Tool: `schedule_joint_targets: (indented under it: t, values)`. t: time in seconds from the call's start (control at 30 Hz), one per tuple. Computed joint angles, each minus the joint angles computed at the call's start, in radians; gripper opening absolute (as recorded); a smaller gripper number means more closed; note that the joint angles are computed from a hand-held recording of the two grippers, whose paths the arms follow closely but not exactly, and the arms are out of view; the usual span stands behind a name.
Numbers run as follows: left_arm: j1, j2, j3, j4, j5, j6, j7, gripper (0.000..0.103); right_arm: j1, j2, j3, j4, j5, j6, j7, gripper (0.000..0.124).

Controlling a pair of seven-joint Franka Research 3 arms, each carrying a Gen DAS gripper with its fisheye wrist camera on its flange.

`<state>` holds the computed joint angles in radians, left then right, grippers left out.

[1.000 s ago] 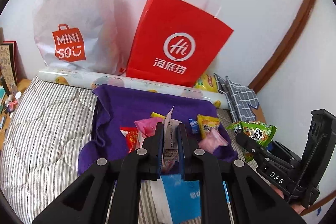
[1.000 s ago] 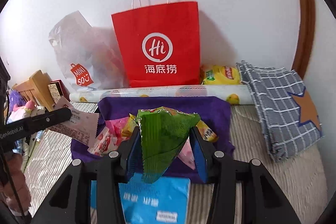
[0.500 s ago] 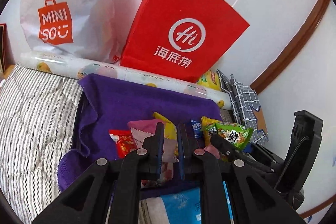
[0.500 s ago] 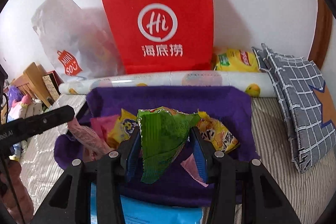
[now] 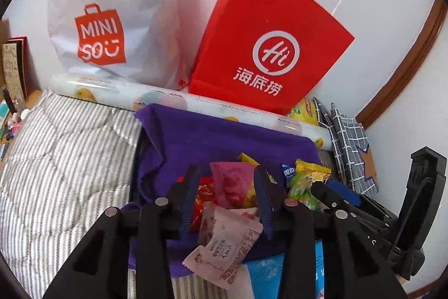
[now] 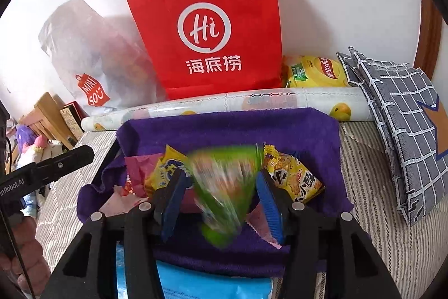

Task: Organize snacks
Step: 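Lower and release the candy packet on the towel while the right gripper releases the green bag, then grasp the white-pink stick snack with the right gripper while the left gripper grasps the panda-print pink bag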

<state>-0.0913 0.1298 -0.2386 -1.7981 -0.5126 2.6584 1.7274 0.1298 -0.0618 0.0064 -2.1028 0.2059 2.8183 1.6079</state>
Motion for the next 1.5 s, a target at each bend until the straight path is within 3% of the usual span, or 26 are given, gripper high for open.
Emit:
schedule_joint_targets:
  t: [0.2, 0.37, 0.6, 0.87, 1.17, 1.27, 1.3, 1.5]
  values:
    - [0.005, -0.058, 0.013, -0.048, -0.042, -0.032, 0.035, 0.042, -0.012, -0.078, 0.022, -0.062, -0.095, 0.014, 0.068, 0.061]
    - [-0.016, -0.143, 0.041, -0.126, -0.079, -0.035, 0.084, 0.045, -0.040, -0.189, 0.061, -0.148, -0.187, -0.006, 0.140, 0.061]
    - [-0.068, -0.259, 0.099, -0.249, -0.116, -0.042, 0.120, 0.048, -0.042, -0.354, 0.106, -0.289, -0.187, -0.032, 0.167, 0.062]
    - [-0.120, -0.370, 0.157, -0.372, -0.136, -0.052, 0.147, 0.049, 0.024, -0.456, 0.111, -0.409, -0.108, -0.075, 0.128, 0.062]
    - [-0.160, -0.469, 0.215, -0.500, -0.152, -0.067, 0.181, 0.049, 0.036, -0.410, 0.138, -0.432, -0.081, -0.072, 0.136, 0.050]
    - [-0.175, -0.497, 0.227, -0.534, -0.154, -0.076, 0.194, 0.049, 0.020, -0.381, 0.151, -0.420, -0.110, -0.077, 0.163, 0.035]
    - [-0.180, -0.504, 0.231, -0.544, -0.155, -0.074, 0.199, 0.049, 0.016, -0.373, 0.153, -0.417, -0.120, -0.078, 0.171, 0.024]
    - [-0.212, -0.531, 0.237, -0.579, -0.151, -0.082, 0.210, 0.049, 0.036, -0.433, 0.120, -0.455, -0.085, -0.035, 0.159, 0.018]
